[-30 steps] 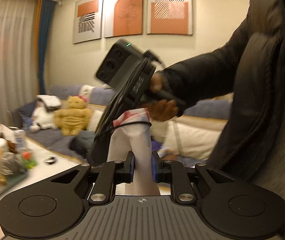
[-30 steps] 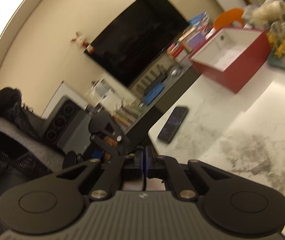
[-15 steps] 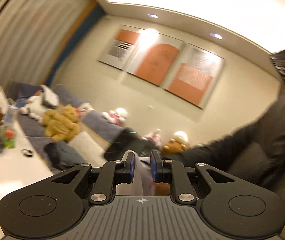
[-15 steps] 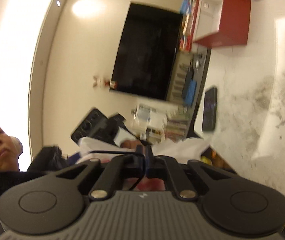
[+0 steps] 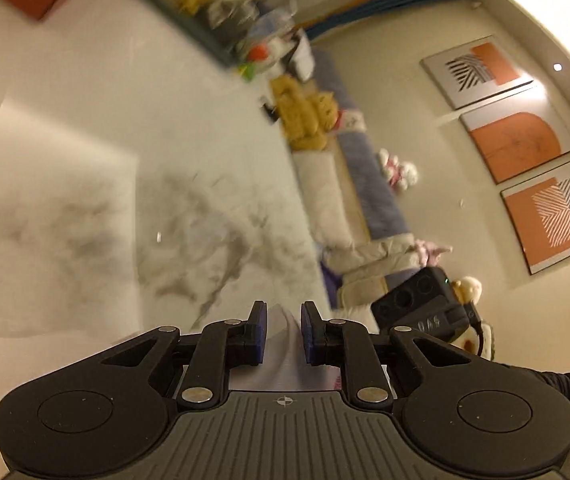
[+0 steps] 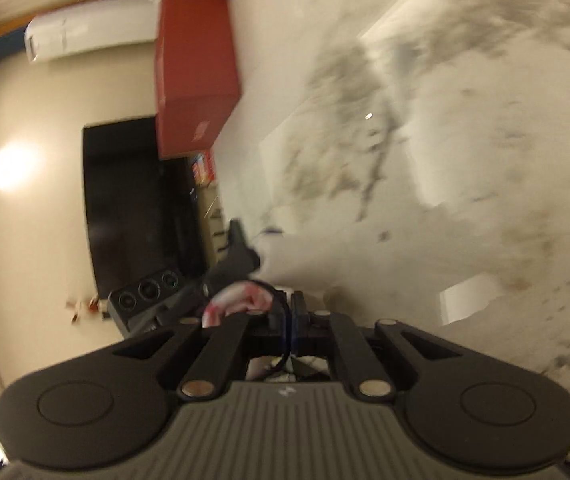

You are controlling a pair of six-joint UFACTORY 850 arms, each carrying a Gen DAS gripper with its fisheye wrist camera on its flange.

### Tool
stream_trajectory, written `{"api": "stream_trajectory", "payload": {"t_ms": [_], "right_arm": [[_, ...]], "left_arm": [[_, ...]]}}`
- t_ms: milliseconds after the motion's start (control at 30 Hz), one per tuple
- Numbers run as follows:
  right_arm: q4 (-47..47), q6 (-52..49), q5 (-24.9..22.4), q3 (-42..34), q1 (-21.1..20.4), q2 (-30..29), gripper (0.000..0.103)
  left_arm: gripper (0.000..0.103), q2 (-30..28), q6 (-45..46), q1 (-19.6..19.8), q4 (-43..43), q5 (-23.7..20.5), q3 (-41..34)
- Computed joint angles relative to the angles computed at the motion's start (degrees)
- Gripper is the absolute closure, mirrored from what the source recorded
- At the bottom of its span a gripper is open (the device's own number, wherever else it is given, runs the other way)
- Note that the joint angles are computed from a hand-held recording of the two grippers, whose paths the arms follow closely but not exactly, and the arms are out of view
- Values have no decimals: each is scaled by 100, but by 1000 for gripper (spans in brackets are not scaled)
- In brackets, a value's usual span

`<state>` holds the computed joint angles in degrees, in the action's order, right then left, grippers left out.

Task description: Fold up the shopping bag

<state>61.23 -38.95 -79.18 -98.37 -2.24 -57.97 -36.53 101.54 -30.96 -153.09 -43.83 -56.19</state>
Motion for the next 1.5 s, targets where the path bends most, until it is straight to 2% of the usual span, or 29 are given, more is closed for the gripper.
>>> {"api": "stream_trajectory", "payload": {"t_ms": [100,167,200,233,267,300,333,400,433,467,533,600,633,667,700,767,800,900,967,1000,1067,1100,1133,1233,1267,1333,1400,1433,1500], "right_arm": [[-77,-6,567,11,-27,78,101],[90,-314,969,-9,-66,157,101],[165,-685,1191,-19,-55,207,100],[39,-924,1409,-127,-24,239,94],[-328,-1359,1616,-310,39,282,72],[-925,-1785,2031,-324,195,448,52],[-1524,-2191,2583,-246,385,660,18],[-2723,-3027,3717,130,746,1059,24],[-3323,-3248,4013,241,874,1223,29],[-3708,-3233,4069,220,957,1316,29],[-3816,-3133,3676,-17,958,1333,27],[-3823,-3138,3821,-41,1027,1452,32],[-3488,-3483,3696,67,1027,1561,41],[-2925,-4034,3332,97,969,1613,53],[-2574,-4454,2956,115,925,1669,56],[-2531,-5653,2676,508,1079,1905,55],[-2675,-6096,2771,730,1182,2016,54],[-3102,-6182,2732,850,1523,1837,54],[-3231,-6381,3167,1064,1728,1799,57],[-3251,-6523,3421,1189,1825,1782,55],[-3521,-6561,3648,1179,1951,1662,33],[-3670,-6573,3806,1227,1996,1640,33],[-3615,-6675,3759,1209,1979,1615,32],[-3240,-6786,3879,1314,1900,1698,85],[-3194,-6848,4017,1423,1891,1779,91],[-2847,-7259,4337,1697,1842,1949,94],[-2257,-8322,4816,2160,1798,2242,95],[-1917,-8921,4942,2339,1762,2361,95],[-1497,-9860,5092,2582,1707,2554,95]], "left_arm": [[85,-157,-342,58,662,211,-164],[86,-207,-261,47,981,671,-386],[86,-242,-259,57,1006,729,-461],[86,-278,-261,70,1009,762,-529],[86,-314,-263,82,1012,795,-598],[86,-350,-265,94,1016,828,-668],[86,-328,-253,121,955,780,-638],[86,-379,-311,161,835,618,-640],[86,-378,-269,159,760,608,-632],[87,-372,-216,154,683,609,-623],[90,-379,-151,143,507,581,-611],[91,-410,-143,128,306,515,-608],[92,-427,-166,129,184,459,-590],[93,-463,-188,124,85,412,-600],[94,-502,-210,118,-10,367,-613],[96,-566,-180,94,-157,330,-649],[96,-590,-152,82,-228,305,-646],[97,-649,-198,58,-358,321,-711],[97,-670,-277,56,-374,339,-747],[97,-682,-316,62,-363,339,-763],[97,-694,-381,60,-377,355,-793],[96,-691,-427,60,-356,376,-811],[96,-657,-423,52,-381,448,-812],[96,-246,397,-86,-970,1105,-602],[96,-89,791,-140,-1202,1329,-530],[96,264,1813,-260,-1762,1909,-384],[96,534,2739,-353,-2208,2477,-331],[96,634,2978,-379,-2220,2660,-324],[95,796,3150,-438,-1563,3091,-442]]}}
